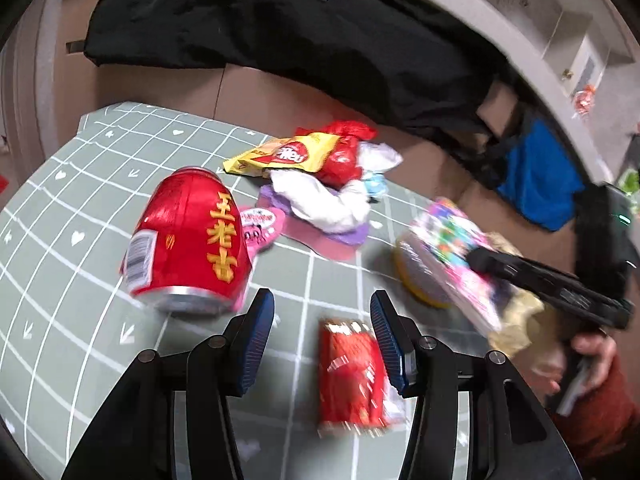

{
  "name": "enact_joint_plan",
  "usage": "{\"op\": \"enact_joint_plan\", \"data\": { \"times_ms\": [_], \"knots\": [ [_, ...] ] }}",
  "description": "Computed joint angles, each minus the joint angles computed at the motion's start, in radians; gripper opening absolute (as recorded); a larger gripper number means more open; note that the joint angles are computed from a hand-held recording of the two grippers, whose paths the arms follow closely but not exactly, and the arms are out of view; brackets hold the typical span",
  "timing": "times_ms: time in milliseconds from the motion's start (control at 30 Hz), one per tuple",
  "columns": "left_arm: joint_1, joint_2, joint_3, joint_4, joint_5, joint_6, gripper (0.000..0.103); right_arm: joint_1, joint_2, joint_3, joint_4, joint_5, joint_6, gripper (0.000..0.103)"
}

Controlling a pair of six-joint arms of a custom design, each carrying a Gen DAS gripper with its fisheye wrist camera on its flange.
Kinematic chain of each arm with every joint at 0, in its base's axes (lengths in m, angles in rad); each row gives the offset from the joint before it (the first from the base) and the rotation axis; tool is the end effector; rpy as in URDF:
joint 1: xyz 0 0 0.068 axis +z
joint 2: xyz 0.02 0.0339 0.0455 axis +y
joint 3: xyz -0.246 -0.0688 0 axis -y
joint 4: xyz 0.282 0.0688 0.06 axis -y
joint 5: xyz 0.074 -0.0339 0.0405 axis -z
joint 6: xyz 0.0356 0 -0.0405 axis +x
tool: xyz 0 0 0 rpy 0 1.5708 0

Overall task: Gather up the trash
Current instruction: 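Grasp the pink panda lollipop with the left tool while the right tool grasps the colourful snack box, then carry the lollipop and snack box with both tools over the yellow bag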

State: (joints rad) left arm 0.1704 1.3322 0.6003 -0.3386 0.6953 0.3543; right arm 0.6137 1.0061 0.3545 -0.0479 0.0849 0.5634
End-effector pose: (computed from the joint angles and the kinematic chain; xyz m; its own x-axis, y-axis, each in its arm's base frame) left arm 0.2604 0.0217 0.1198 -0.7511 0.1411 -0.6449 0.4619 0.8102 -0.3608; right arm 0.1920 0.1316 0.1275 -0.7231 0.1415 -0.6761 -0.1592 0.9183 0.3625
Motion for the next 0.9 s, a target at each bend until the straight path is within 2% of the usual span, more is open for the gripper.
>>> {"op": "enact_joint_plan", "data": {
  "times_ms": [100, 233, 500, 733, 767, 900],
  "knots": [
    [-0.053, 0.088, 0.037, 0.120, -0.092, -0.097, 0.051, -0.014, -0.058, -0.043, -0.012, -0.015, 0.002, 0.019],
    [-0.092, 0.174, 0.078, 0.224, -0.186, -0.143, 0.050, -0.010, -0.103, -0.099, 0.007, -0.019, 0.011, 0.019],
    [-0.211, 0.357, 0.223, 0.240, -0.406, -0.103, 0.051, -0.048, -0.071, -0.142, 0.103, -0.069, 0.018, 0.019],
    [-0.245, 0.429, 0.264, 0.252, -0.458, -0.115, 0.050, -0.058, -0.102, -0.161, 0.081, -0.054, 0.015, 0.020],
    [-0.246, 0.427, 0.263, 0.255, -0.457, -0.118, 0.046, -0.059, -0.098, -0.161, 0.081, -0.052, 0.017, 0.020],
    [-0.236, 0.371, 0.219, 0.268, -0.416, -0.124, 0.045, -0.029, -0.087, -0.139, 0.050, -0.008, 0.024, 0.020]
  ]
}}
